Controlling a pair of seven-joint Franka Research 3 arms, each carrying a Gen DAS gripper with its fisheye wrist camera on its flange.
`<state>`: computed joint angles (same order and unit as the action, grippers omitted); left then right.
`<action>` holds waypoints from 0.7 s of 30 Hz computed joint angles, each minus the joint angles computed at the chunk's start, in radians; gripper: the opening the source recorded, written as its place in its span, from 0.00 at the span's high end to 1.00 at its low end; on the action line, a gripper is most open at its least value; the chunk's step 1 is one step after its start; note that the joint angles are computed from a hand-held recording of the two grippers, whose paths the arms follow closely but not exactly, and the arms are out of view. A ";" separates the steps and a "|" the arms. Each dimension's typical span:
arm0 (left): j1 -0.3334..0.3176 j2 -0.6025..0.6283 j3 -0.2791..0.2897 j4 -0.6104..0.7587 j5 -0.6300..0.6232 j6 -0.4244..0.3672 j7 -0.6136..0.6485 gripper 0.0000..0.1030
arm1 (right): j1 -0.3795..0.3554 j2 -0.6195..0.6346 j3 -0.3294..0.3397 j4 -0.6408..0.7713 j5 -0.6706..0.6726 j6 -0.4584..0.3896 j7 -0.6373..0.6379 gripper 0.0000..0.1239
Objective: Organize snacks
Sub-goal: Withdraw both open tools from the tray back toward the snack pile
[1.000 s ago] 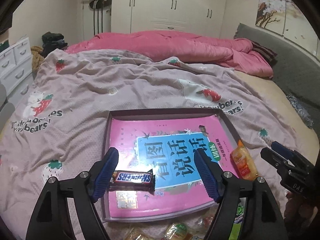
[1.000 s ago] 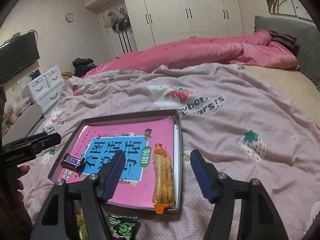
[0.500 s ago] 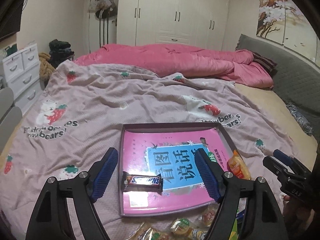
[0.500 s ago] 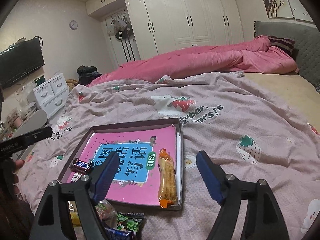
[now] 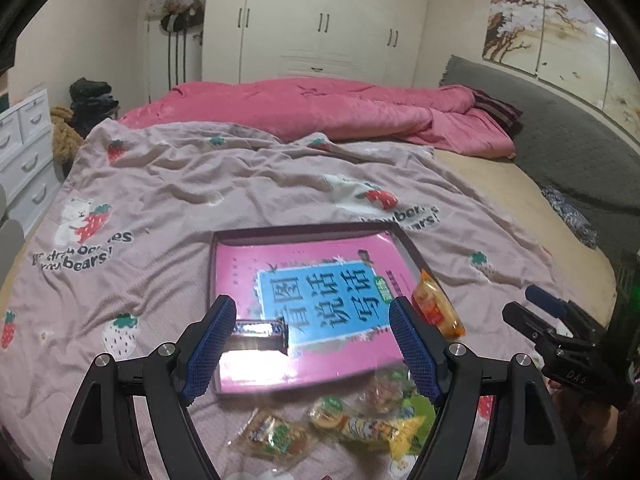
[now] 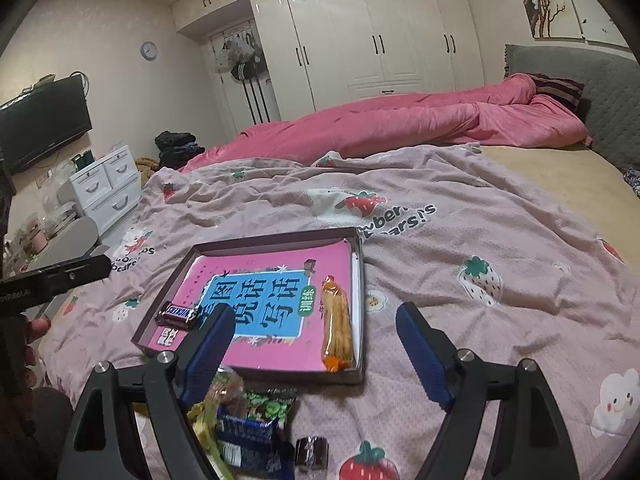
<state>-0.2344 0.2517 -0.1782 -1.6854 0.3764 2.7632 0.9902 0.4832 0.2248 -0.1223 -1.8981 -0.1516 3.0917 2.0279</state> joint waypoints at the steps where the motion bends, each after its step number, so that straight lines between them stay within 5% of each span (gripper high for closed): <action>1: 0.003 -0.003 -0.005 -0.006 -0.010 0.002 0.007 0.22 | 0.017 -0.006 -0.019 -0.006 -0.019 -0.002 0.018 0.33; 8: 0.011 -0.033 -0.025 -0.045 -0.058 0.006 0.052 0.22 | 0.033 -0.044 -0.037 -0.049 -0.099 0.003 0.098 0.31; 21: 0.010 -0.084 -0.049 -0.127 -0.146 0.020 0.121 0.22 | -0.024 -0.083 0.026 -0.089 -0.162 -0.026 0.167 0.29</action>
